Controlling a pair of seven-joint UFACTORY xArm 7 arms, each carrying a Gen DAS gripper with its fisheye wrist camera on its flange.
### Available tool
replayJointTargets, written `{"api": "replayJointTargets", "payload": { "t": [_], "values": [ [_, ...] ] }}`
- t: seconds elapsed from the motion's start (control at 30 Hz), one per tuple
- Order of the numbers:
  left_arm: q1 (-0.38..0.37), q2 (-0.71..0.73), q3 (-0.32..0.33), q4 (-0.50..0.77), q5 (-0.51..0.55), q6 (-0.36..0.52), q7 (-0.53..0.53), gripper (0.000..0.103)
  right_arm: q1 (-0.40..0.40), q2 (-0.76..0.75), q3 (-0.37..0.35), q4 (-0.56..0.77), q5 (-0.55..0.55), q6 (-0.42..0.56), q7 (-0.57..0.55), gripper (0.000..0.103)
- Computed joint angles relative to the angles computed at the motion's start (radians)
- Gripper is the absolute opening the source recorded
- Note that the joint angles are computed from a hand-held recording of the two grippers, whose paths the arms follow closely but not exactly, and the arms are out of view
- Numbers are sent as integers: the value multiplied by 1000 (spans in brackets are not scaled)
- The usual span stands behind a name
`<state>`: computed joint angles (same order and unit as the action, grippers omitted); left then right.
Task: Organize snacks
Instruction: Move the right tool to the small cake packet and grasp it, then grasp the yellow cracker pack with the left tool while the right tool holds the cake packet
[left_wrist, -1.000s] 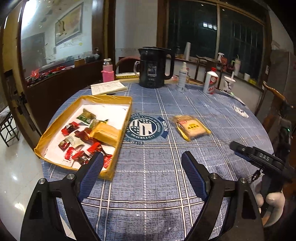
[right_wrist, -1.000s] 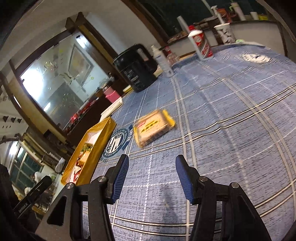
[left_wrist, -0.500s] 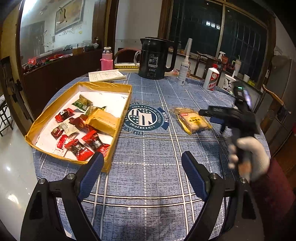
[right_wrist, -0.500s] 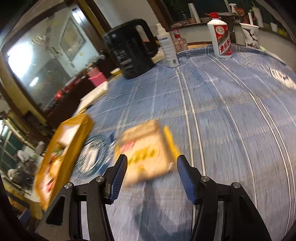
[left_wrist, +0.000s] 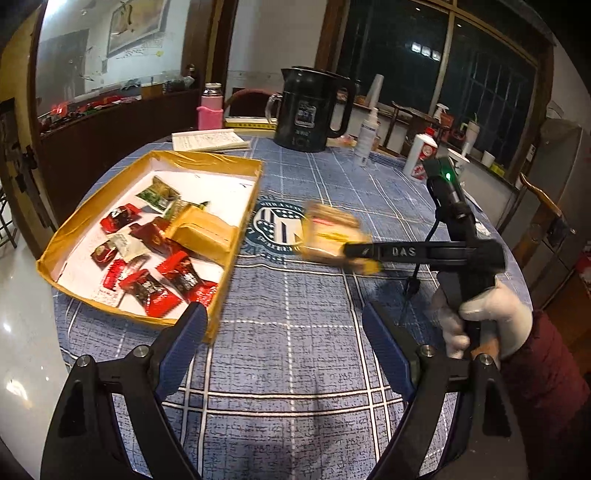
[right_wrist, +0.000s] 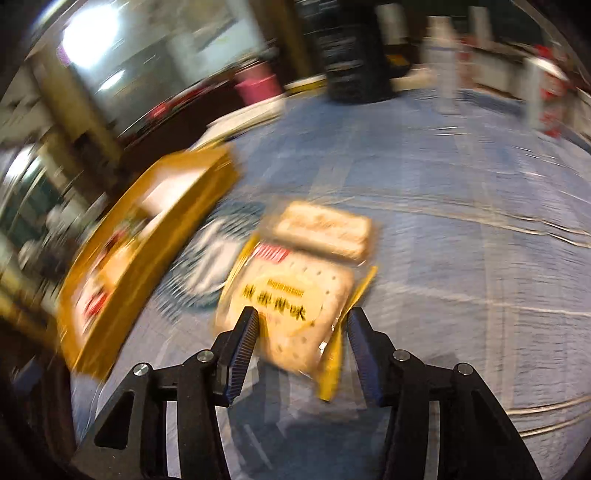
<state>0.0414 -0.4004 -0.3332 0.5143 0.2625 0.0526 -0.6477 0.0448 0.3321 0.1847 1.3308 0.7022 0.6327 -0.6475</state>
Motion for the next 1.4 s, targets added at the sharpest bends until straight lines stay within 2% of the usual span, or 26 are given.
{"api": "replayJointTargets", "payload": {
  "t": [0.03,0.07,0.1,0.13,0.17,0.2,0.23,0.33,0.43,0.5,0.6,0.7,0.77,0.8,0.87,1.07,1.17,1.27,1.33,1.4],
  "values": [
    [-2,-2,0,-1,1,-1,2,86,-56,3,49,14,39,84,-54,48],
    [-1,-4,1,-3,3,-5,4,86,-74,-1,57,24,62,126,-83,47],
    [0,-4,1,-3,4,-9,5,86,-53,-14,23,22,92,127,-104,49],
    [-4,-2,5,-4,2,-15,9,87,-24,-28,-16,13,106,85,-99,50],
    [-16,5,16,-2,-6,-21,16,86,-23,-33,-14,5,78,24,-67,50],
    [-25,13,24,-1,-13,-24,23,86,16,-33,-53,0,20,-59,-10,54],
    [-40,23,35,3,-21,-25,34,86,16,-27,-50,-1,-19,-100,26,55],
    [-59,54,47,19,-35,-25,53,86,17,9,-45,40,-82,-117,85,57],
    [-80,71,66,30,-49,-13,73,86,36,45,-25,81,-166,-146,90,58],
    [-82,71,73,33,-52,-2,78,86,80,84,-37,128,-278,-151,122,63],
    [-111,66,111,32,-76,12,100,86,151,160,-79,215,-468,-140,190,63],
    [-132,69,134,35,-93,25,129,86,151,232,-70,298,-537,-106,221,63],
    [-128,76,132,45,-92,30,140,86,135,256,-45,324,-532,-90,222,59],
    [-121,83,126,52,-88,31,139,86,129,265,-38,337,-528,-76,225,47],
    [-108,98,111,69,-81,32,125,86,124,248,-33,313,-525,-82,235,34],
    [-125,117,128,92,-97,51,113,86,100,176,-47,197,-517,-151,300,34],
    [-175,141,174,104,-151,59,135,86,68,119,-51,115,-496,-175,320,34],
    [-250,190,230,141,-247,81,194,86,-18,42,-1,8,-378,-190,249,34],
    [-265,225,233,171,-282,87,210,86,-86,-5,42,-55,-242,-188,154,34],
    [-207,281,178,228,-180,115,122,86,-114,-35,53,-94,-136,-184,75,34]
  ]
}}
